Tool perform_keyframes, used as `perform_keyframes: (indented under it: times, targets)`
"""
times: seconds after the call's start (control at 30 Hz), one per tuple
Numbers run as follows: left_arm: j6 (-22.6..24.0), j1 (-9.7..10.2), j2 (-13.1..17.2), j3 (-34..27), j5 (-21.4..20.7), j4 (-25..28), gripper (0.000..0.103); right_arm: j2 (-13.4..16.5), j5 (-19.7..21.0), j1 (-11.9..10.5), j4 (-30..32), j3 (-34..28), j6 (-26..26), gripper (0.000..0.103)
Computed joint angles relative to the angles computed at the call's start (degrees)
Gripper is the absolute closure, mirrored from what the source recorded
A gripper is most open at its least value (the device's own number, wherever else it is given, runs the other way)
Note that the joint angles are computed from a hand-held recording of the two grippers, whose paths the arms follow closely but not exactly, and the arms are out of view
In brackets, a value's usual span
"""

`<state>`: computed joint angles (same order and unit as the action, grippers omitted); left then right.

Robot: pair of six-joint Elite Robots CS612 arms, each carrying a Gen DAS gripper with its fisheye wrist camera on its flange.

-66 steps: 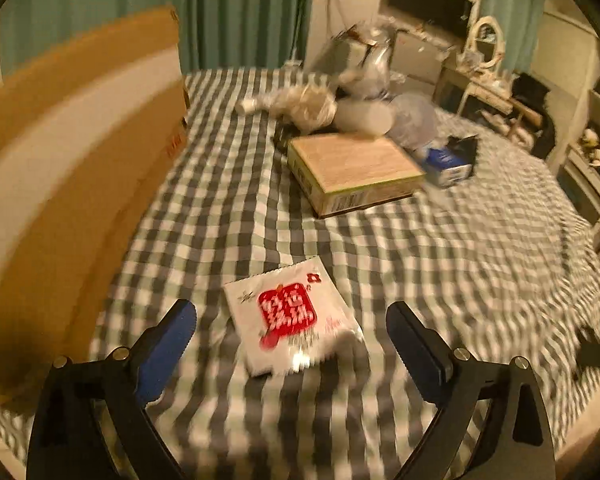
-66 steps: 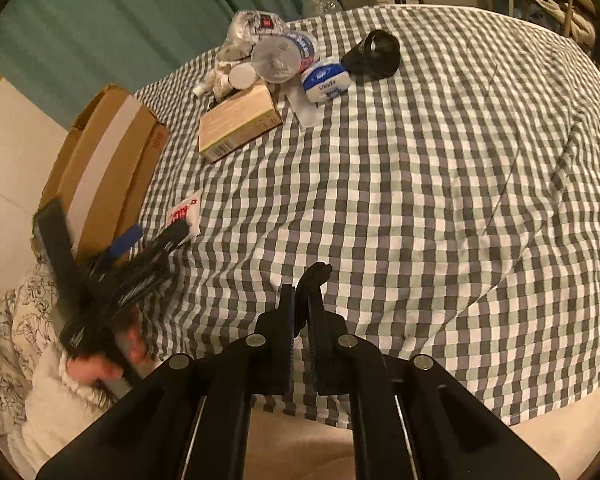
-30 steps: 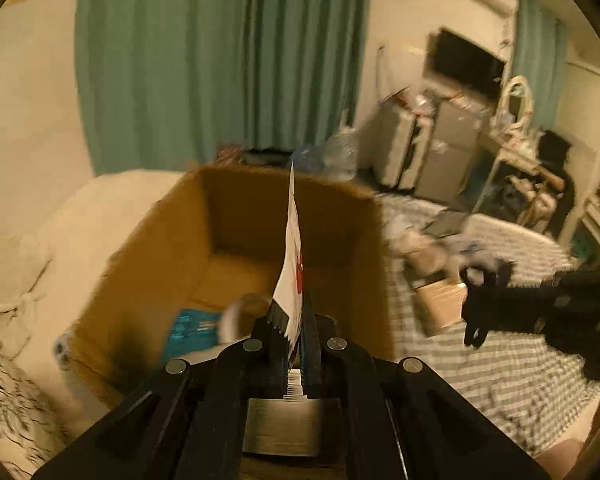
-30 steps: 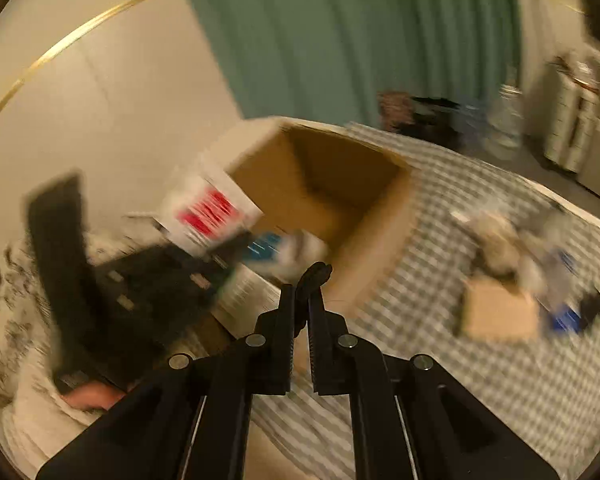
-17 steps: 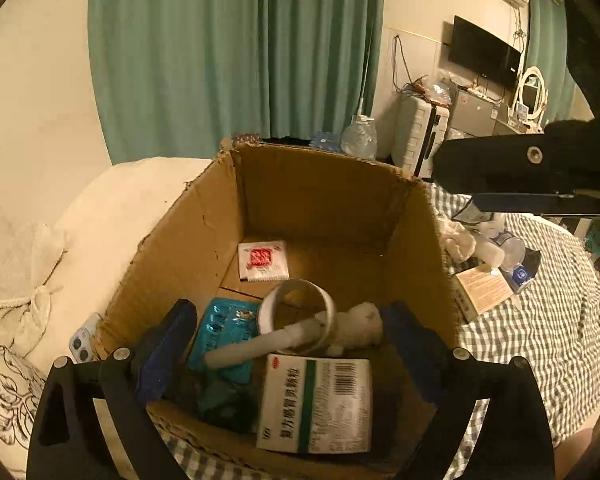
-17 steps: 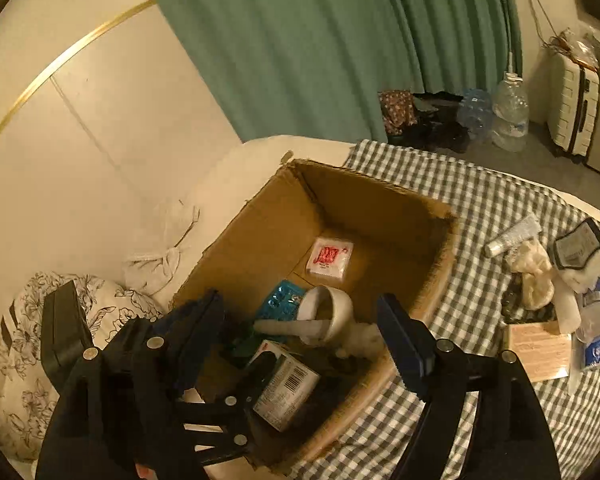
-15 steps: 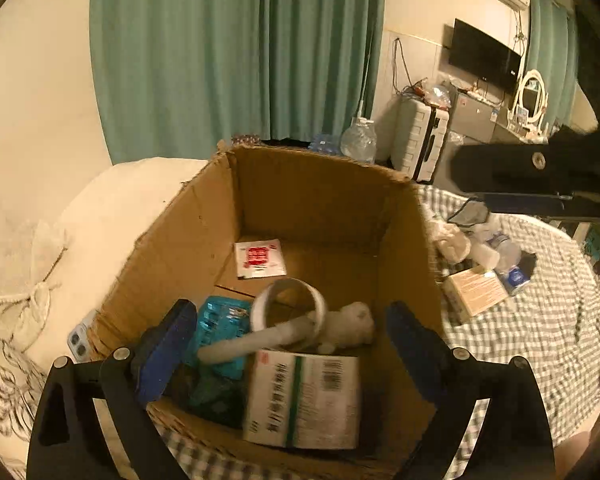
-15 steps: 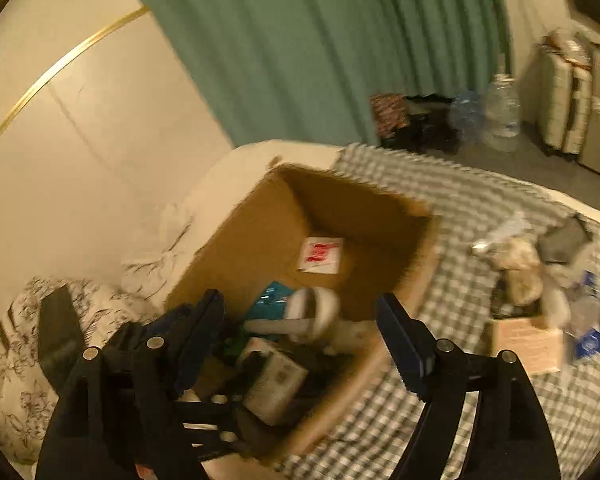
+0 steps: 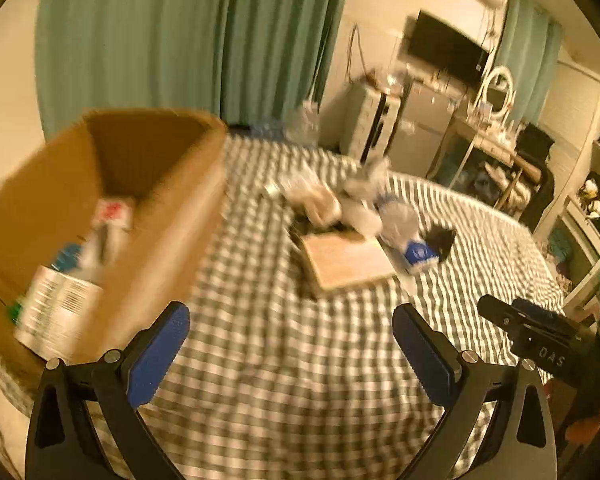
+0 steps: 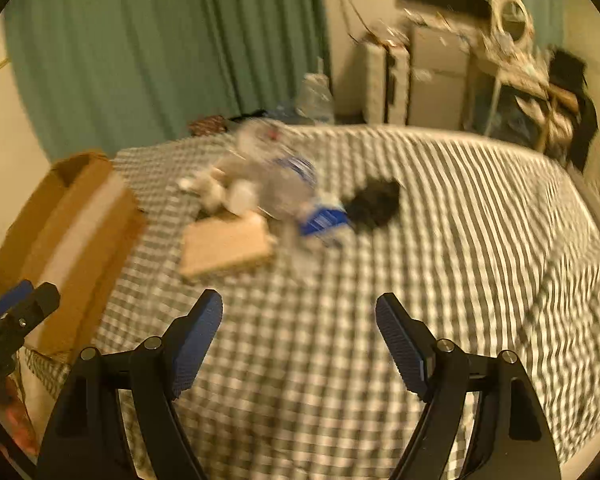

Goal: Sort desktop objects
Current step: 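Move both grippers back over the remaining items on the bed, then grasp the paper leaflet with the left gripper while the right grasps the blue Vinda tissue pack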

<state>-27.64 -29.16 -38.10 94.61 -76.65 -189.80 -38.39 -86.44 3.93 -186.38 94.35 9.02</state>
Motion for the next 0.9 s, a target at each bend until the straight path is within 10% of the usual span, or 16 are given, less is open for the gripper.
perform_keyframes:
  times: [0.37, 0.47, 0.7, 0.9]
  targets:
    - [-2.0, -0.34, 8.3, -15.8, -1.7, 15.0, 0.0, 3.7, 2.9, -2.1, 0.9, -4.2, -6.3, 0.024]
    - [4.1, 0.07, 9.9, -17.5, -1.2, 12.8, 0.0, 4.8, 5.4, -2.6, 3.6, -6.2, -8.7, 0.024]
    - [34.5, 3.12, 13.0, -23.2, -10.9, 16.5, 0.0, 7.7, 8.6, -3.0, 7.9, -12.0, -10.7, 0.024]
    - [37.0, 4.1, 15.0, -26.3, -18.4, 16.1, 0.0, 10.4, 9.3, -2.4, 12.6, -17.7, -10.8, 0.024]
